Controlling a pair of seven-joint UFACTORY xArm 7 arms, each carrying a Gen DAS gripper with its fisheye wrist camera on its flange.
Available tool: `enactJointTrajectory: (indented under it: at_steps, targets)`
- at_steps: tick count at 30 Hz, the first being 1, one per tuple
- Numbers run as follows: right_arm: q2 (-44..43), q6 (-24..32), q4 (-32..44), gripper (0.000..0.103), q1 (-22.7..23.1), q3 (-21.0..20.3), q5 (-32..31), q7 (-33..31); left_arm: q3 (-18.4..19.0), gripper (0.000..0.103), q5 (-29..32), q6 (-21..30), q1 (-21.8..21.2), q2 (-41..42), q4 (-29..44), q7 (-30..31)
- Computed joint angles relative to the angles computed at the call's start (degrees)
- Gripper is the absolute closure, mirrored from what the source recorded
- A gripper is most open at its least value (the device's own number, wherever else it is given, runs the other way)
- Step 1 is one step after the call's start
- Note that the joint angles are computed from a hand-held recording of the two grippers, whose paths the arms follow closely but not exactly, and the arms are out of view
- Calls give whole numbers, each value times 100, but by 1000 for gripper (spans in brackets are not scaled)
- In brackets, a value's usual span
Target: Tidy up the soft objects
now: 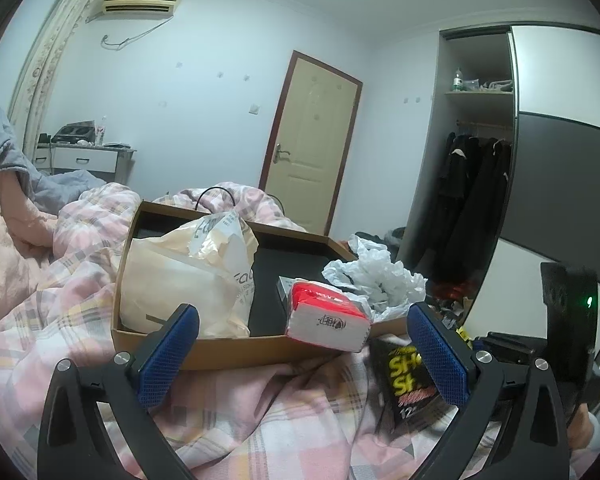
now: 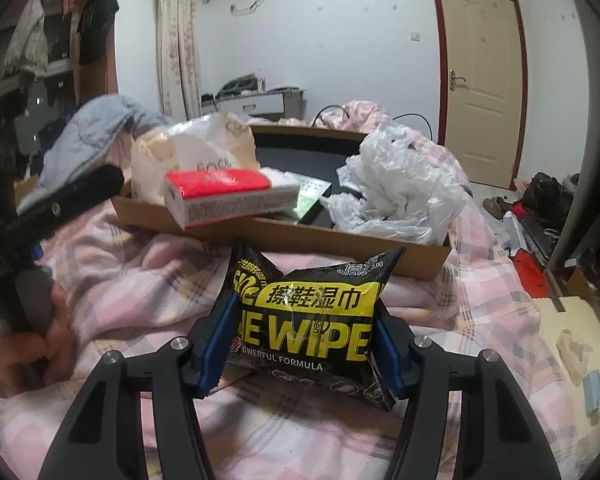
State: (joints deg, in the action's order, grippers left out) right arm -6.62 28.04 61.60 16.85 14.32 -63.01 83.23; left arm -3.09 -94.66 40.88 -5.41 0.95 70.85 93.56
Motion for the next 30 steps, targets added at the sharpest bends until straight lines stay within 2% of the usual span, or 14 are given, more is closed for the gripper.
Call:
enactJointTrajectory:
  at_steps: [5, 7, 10, 16, 20, 27, 30]
  targets:
    - [-387, -562, -236, 45, -291, 37, -1018, 1299, 21, 0, -105, 126, 21, -53, -67, 147]
    - [-449, -677, -184, 44, -396, 42, -1221, 1543, 39, 0, -113, 219, 35, -47, -66, 161]
    - [-359, -889, 33, 44, -519, -15, -1233, 1573, 46, 0, -106, 260, 48, -38, -58, 129]
    - [133, -1170, 601, 44, -593, -237, -599, 985, 16, 0, -103, 124, 17, -69, -80, 182]
    - [521, -731, 931, 44, -436, -316, -376, 764, 9, 0, -140, 56, -18, -104, -114, 264]
    - [792, -464, 1109, 44, -100, -603, -329, 718, 12, 0, -109, -25, -51, -113, -118, 250]
    - [812, -418, 1105, 43, -46, -673, -448, 908, 9, 0, -102, -56, -60, -101, -101, 260]
